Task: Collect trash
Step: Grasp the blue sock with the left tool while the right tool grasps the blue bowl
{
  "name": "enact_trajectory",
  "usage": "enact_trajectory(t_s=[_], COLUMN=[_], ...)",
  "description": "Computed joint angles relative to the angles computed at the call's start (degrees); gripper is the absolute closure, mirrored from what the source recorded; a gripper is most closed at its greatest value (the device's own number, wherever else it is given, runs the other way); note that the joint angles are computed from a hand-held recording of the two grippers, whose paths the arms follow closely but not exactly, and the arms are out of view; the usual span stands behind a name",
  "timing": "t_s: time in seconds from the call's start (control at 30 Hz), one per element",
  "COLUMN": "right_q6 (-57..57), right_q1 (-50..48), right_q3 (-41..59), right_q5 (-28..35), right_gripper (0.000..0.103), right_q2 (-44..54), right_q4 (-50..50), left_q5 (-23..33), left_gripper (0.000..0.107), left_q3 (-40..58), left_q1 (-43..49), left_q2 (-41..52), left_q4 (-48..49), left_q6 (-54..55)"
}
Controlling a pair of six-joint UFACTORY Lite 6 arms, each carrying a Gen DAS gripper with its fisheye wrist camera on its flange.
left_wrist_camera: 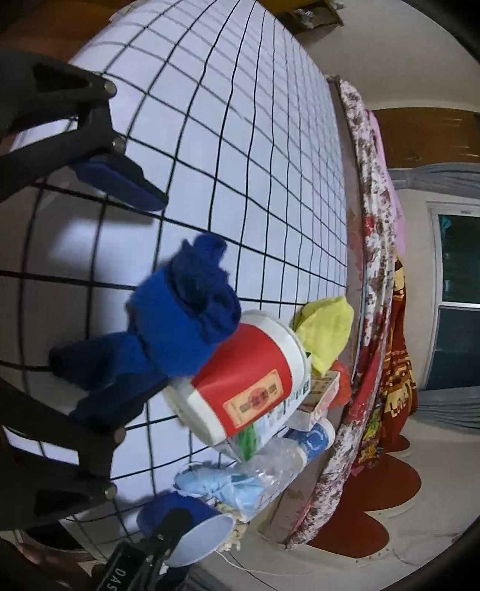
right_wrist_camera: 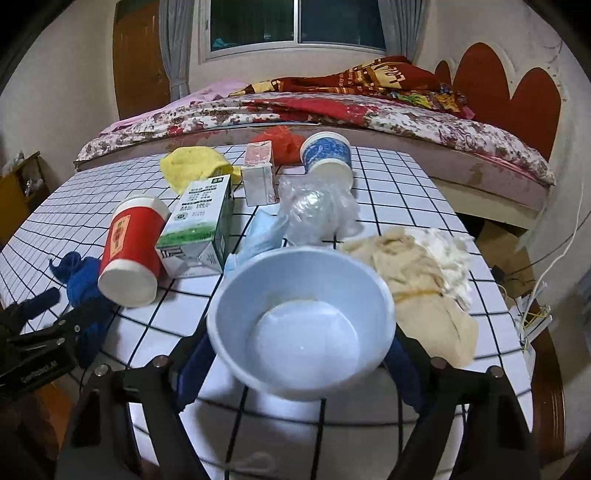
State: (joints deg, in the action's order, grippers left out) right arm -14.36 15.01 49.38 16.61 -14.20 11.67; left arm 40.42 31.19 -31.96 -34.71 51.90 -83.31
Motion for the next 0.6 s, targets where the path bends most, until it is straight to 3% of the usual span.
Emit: enact_trajectory(t_s=[0.3, 0.43, 0.6], right_q6=[-9.7, -8.8, -7.9], right_q1=[-0.4, -0.3, -0.3], right_q3=[1.8, 2.0, 2.7], right_q5=[-1.1, -1.9, -1.8], right_gripper=[0.021, 0.021, 0.023], right_q2=[2.9, 3.3, 4.0], right_q4=[8.0, 7.0, 5.8], left_q5=[-7.1, -11.0, -11.7], left_gripper=[0.024, 0.047, 0.053], left_q3=[0.9, 2.0, 1.1], left_q1=[5.0, 7.2, 7.0], left_q2=[3.2, 5.7, 4.2], left_q4=[1.6, 0.7, 1.4], left_q6=[1.9, 4.9, 4.4])
